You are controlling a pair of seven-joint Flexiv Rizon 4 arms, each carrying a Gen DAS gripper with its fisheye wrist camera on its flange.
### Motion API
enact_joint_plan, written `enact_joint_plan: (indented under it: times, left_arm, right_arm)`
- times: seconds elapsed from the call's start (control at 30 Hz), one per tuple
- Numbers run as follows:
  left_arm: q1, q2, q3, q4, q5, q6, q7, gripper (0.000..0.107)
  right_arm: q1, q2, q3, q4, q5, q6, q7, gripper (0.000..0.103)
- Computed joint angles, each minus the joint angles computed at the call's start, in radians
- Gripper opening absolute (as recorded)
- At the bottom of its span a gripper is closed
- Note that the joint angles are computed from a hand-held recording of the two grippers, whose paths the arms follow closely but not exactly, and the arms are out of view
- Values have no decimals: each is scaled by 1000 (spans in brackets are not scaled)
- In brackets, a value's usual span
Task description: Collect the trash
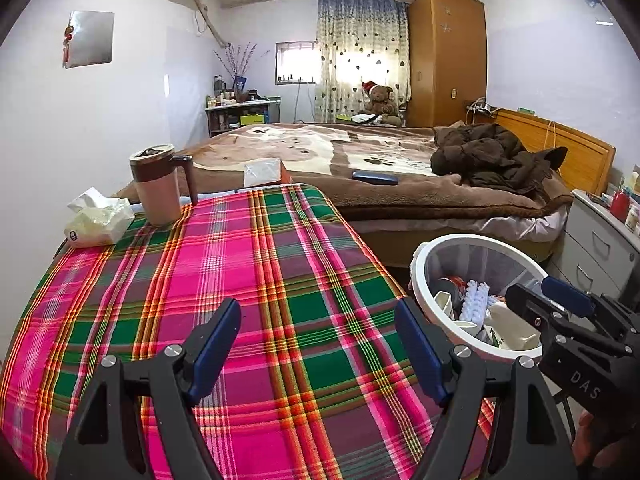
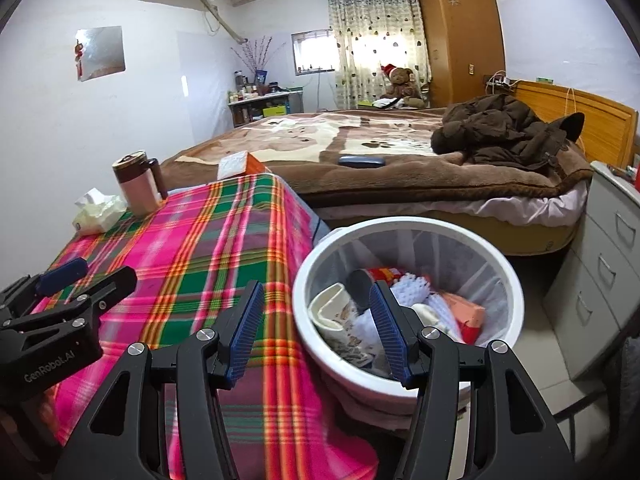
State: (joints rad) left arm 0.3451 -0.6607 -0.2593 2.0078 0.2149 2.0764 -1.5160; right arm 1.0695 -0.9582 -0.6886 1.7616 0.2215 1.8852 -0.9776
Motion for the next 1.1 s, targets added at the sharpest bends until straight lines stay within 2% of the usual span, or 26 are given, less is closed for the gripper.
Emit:
enact_joint_plan:
  times: [0.37,1.1]
  left_arm:
    - [-31,8,44,17,-1,66,-26,80]
    - [-28,14,45,18,14,59,-43,80]
  right_arm:
    - [16,0,-8,4,15,7,-8,57]
    - [18,2,-3,4,18,6,-2,57]
